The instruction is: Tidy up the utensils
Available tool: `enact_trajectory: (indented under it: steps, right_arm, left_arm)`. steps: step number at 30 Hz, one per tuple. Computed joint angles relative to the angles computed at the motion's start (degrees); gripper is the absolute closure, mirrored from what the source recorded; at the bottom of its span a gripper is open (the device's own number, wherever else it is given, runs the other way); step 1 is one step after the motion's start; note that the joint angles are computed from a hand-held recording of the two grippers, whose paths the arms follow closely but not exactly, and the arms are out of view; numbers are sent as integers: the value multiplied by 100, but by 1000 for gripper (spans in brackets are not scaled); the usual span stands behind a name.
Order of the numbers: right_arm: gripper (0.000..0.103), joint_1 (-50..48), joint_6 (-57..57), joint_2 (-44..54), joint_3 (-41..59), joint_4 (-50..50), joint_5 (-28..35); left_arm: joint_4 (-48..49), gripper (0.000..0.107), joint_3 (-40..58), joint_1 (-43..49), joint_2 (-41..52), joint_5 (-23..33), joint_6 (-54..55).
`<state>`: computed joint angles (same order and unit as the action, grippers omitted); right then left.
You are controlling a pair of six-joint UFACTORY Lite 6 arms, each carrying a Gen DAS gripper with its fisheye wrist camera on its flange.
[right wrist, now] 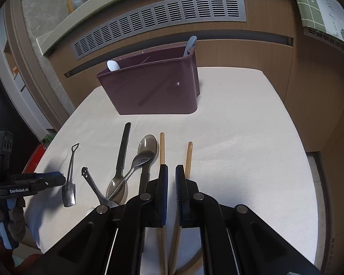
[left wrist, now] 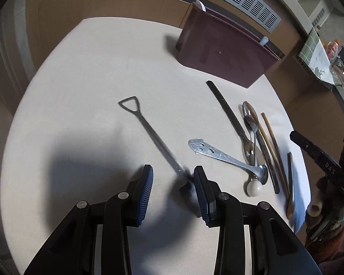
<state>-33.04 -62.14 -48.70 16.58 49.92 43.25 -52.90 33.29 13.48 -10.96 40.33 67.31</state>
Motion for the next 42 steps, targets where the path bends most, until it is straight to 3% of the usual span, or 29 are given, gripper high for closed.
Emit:
enact_trajectory:
  steps: [7, 12, 17, 22, 26, 30, 33, 38, 42]
  right_arm:
    - [96, 332, 560, 358, -90, -666, -647]
    - [96, 1096, 1889, 1045, 174, -1727, -1289]
    - [95, 1185, 1523, 1377, 373, -1241, -1383]
    - [94, 704, 261, 1397, 425, 28, -769]
    - [92, 1168, 871, 1733, 448, -501, -1318]
    - [91, 1231, 356, 2001, 456, -48, -1539]
    - [98, 1594, 977, 2037, 576, -626, -1854]
    - [98, 1055, 815, 944, 421, -431, -1253]
    - [98, 714, 879, 300, 347, -561, -729]
  left_arm:
    - [-496, 69, 236, -1243, 340, -862, -34]
    - [-1195, 69, 684, -1655, 973, -860, 904]
    - [-1204, 69, 791, -1406, 935, -814, 870]
    - [-1022, 69, 524, -699, 657, -597, 907]
    - [-1015, 69, 286, -297, 473, -393, 1067]
    - [-1004, 69, 252, -275, 410, -262, 969]
    - [-913, 69, 222, -504, 342, -392, 781]
    - [-853, 70, 121, -1006, 169, -669, 556]
    - [-228, 82, 591, -1923, 567, -1591, -609]
